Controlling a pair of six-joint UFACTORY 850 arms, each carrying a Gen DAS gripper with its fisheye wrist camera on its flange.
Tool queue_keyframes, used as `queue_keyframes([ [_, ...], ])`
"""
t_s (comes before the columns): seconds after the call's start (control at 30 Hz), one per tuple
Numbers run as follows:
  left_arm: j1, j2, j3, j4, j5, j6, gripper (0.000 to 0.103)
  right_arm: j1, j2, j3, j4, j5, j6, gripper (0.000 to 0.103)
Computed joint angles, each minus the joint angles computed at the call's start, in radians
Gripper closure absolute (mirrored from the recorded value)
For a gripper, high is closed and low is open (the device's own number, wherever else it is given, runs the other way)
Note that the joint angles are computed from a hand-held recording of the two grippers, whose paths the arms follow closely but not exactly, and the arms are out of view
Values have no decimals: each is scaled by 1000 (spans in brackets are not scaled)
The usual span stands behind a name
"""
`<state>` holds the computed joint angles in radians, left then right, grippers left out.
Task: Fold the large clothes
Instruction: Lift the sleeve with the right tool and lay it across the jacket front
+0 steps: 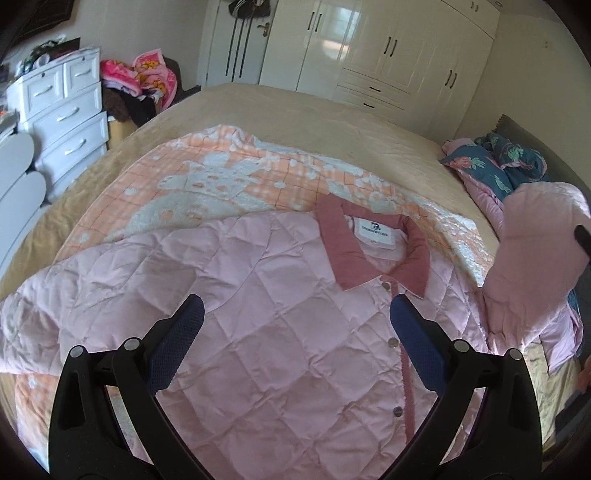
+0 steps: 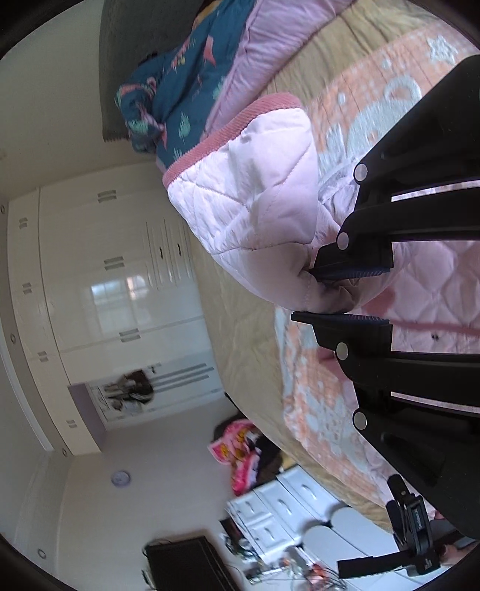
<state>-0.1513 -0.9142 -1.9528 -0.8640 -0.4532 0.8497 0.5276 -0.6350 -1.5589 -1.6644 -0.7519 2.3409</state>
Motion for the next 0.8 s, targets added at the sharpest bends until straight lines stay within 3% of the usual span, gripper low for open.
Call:
queue_keyframes([
  [0.37,48,-60,-59,-117,-130,17,8,18,-206,-222,122,130,-202,88],
  [0.8,107,-145,-128,-285,-321,33,8,55,-499,-599,552,166,-808,88],
])
